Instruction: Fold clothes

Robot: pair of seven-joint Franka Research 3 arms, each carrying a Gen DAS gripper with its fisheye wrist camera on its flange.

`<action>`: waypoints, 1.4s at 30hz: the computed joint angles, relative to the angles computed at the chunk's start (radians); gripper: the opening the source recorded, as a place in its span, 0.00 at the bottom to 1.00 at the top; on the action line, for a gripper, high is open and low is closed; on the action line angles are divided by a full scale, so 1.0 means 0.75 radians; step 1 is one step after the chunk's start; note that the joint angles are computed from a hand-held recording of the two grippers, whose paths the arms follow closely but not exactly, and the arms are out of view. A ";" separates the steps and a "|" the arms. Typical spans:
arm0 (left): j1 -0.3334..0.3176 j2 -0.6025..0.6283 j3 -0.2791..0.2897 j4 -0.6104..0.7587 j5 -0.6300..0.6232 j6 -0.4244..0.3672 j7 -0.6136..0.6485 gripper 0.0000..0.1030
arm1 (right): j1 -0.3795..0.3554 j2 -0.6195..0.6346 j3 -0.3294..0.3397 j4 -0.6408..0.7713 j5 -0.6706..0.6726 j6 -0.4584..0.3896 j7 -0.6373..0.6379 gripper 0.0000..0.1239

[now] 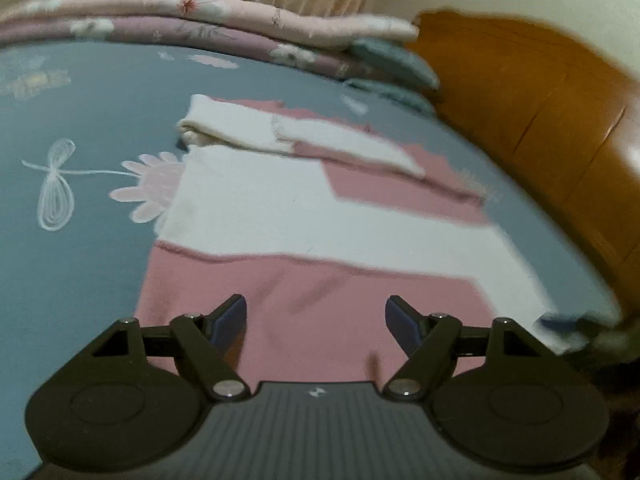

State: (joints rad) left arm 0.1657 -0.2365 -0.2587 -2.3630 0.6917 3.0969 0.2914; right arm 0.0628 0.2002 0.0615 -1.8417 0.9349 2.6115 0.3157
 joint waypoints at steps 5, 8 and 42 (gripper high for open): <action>0.111 -0.066 -0.071 -0.060 0.029 -0.078 -0.190 0.76 | -0.007 -0.003 0.006 -0.009 0.042 0.005 -0.043 0.83; 0.101 -0.150 -0.041 -0.125 0.031 -0.091 -0.256 0.76 | -0.010 -0.005 0.010 -0.017 0.087 0.015 -0.085 0.83; -0.418 0.181 0.097 0.224 -0.168 -0.256 0.796 0.78 | -0.066 -0.073 -0.058 -0.055 0.159 -0.008 -0.107 0.83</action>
